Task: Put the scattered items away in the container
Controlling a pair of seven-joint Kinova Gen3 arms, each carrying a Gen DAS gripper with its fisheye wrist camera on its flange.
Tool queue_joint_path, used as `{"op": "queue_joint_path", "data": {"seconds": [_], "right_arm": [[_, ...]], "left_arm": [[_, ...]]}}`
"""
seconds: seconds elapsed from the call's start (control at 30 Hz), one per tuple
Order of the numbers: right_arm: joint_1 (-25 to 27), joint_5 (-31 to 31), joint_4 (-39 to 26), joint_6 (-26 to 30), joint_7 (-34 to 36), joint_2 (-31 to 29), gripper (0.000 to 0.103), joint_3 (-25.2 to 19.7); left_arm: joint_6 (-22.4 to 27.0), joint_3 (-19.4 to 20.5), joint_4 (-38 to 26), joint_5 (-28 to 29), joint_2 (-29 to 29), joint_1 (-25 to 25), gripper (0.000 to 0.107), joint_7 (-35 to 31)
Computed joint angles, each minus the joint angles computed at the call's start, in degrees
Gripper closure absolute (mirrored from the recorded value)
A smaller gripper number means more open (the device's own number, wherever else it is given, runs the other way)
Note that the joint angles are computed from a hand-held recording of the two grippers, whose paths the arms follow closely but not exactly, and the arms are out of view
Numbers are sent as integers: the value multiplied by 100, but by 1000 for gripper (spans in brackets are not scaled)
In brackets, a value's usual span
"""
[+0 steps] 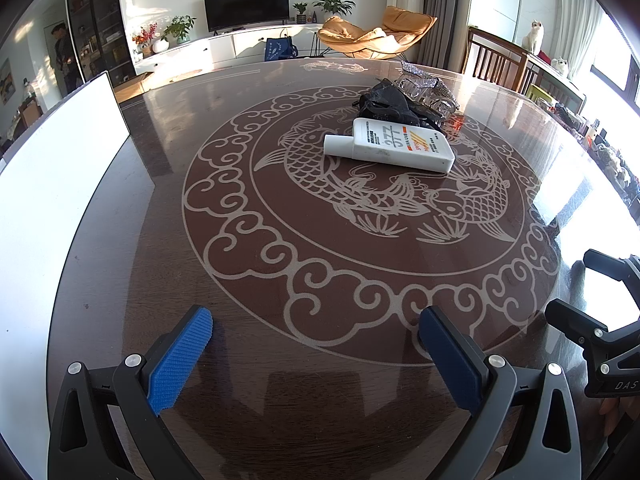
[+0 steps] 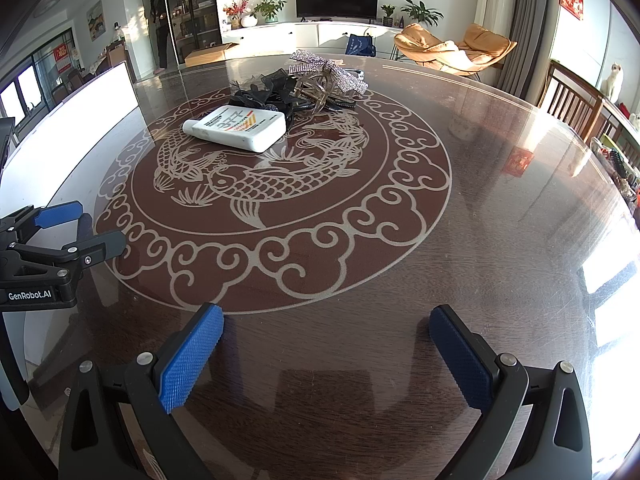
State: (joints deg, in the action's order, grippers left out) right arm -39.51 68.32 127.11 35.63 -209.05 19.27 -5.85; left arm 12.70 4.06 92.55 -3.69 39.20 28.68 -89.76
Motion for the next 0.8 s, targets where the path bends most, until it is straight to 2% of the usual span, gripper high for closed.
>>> {"op": "queue_joint_path", "data": {"seconds": [0.27, 0.43, 0.53, 0.6, 0.8], "right_arm": [[51, 15, 2, -83, 89, -23, 0, -4], [611, 607, -129, -991, 955, 37, 0, 174], [919, 699, -283, -1366, 1401, 128, 0, 332], [1013, 528, -400, -1364, 1511, 202, 0, 459], [1145, -398, -838, -909, 1650, 441, 0, 893]], "left_arm": [[2, -4, 6, 8, -8, 4, 4, -5], [2, -4, 4, 9, -5, 3, 4, -6], [3, -3, 3, 9, -4, 3, 4, -8], [4, -3, -1, 9, -1, 2, 4, -9], [8, 0, -2, 10, -2, -1, 4, -12]]}}
